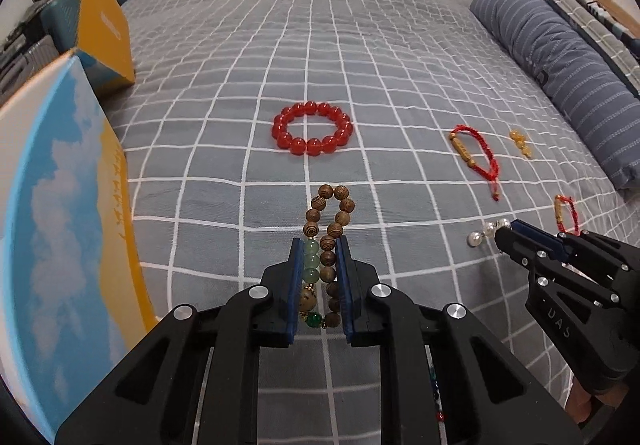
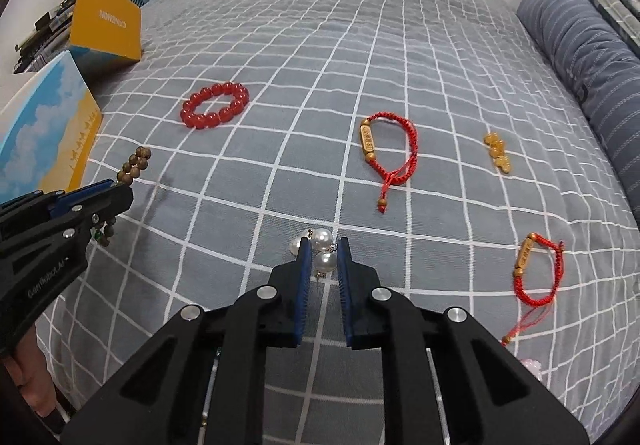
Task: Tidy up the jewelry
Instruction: 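Carry both items into the white box and open both tools to release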
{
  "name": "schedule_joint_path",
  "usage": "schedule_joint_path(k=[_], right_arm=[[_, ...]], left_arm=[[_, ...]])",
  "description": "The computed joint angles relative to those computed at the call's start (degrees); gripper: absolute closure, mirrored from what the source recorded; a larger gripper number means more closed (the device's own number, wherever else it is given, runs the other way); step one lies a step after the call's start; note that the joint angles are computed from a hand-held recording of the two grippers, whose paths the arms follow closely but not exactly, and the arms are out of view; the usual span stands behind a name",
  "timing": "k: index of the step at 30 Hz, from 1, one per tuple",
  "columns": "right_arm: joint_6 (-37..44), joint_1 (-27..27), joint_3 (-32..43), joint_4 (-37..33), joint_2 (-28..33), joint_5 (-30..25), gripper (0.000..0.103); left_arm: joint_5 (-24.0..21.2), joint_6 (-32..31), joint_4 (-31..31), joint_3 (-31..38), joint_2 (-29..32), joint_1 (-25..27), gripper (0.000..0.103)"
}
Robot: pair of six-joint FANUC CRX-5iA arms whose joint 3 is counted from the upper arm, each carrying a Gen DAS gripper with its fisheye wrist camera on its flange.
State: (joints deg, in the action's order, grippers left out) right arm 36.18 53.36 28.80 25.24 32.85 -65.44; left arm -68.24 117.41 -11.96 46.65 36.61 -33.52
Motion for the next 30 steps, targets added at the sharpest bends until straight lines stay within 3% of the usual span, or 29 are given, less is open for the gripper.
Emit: schedule_joint_path(k=[18, 25, 30], right_arm=[[-7.1, 5.7, -1.1, 9.5, -4.2, -2.1, 0.091], [-7.0, 8.1, 4.5, 11.9, -1.9, -3.1, 0.091], [-4.2, 10.0, 13.0, 12.1, 2.7, -4.7, 0.091]], left_arm=[[3.1, 3.7, -4.9, -9.9, -12.8, -2.1, 0.087], [3.6, 6.5, -7.9, -14.4, -18.6, -1.9, 0.087], [3.0, 8.6, -10.5, -17.9, -23.0, -0.6, 0.087]])
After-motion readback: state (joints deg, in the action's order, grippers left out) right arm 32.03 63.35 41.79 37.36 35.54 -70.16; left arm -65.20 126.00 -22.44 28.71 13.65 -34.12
